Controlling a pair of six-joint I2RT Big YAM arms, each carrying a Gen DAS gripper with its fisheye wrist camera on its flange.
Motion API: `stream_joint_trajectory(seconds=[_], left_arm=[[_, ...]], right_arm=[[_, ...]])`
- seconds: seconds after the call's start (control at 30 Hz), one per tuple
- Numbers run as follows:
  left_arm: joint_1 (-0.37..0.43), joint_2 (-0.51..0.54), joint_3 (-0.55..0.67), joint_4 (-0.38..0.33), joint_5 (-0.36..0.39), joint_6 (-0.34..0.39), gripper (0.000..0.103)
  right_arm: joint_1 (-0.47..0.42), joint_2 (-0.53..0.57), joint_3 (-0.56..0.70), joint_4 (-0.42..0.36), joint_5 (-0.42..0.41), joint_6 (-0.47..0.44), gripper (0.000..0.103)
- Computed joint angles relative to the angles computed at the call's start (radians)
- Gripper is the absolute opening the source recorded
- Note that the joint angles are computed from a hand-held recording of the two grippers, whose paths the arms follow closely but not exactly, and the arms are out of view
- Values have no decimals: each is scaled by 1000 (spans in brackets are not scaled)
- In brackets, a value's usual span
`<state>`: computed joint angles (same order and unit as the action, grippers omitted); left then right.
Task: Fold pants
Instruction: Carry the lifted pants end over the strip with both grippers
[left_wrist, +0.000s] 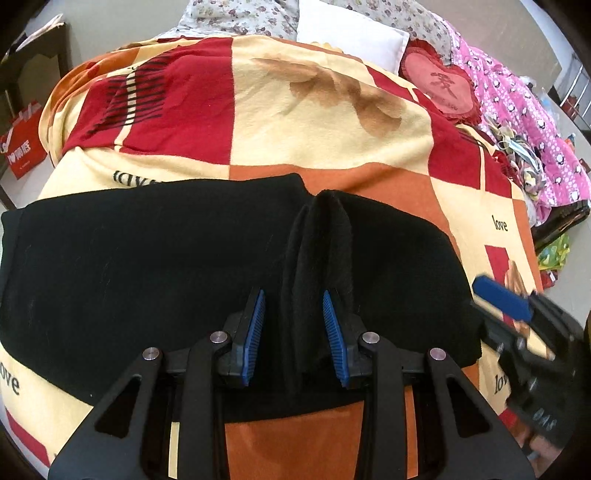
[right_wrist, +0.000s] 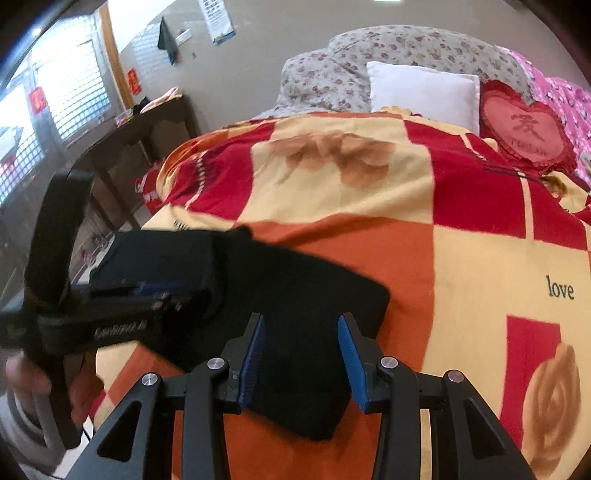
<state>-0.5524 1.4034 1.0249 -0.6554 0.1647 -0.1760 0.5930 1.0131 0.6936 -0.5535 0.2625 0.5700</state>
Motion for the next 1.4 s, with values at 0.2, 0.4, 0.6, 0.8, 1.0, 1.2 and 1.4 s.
stream_joint_trajectory(seconds=[0.2, 0.4, 0.6, 0.8, 1.0, 1.2, 1.4], left_arm=[[-2, -9, -13, 13, -8, -9, 32], [7, -29, -27, 5, -6, -10, 32], [22, -66, -50, -4, -24, -12, 32], [48, -76, -59, -19, -6, -11, 32], [78, -95, -80, -22, 16, -8, 32], [102, -117, -89, -30, 14, -15, 32], [121, -133, -101, -29, 2, -19, 32]], right_arm=[[17, 29, -24, 19, -5, 29, 40], [18, 20, 1, -15, -2, 23, 40], [-4, 62, 57, 16, 1, -22, 40], [-28, 180, 134, 48, -22, -63, 40], [-41, 317, 215, 42, -42, -108, 40], [-31, 291, 217, 31, -35, -96, 40], [-3, 267, 198, 34, -39, -93, 40]])
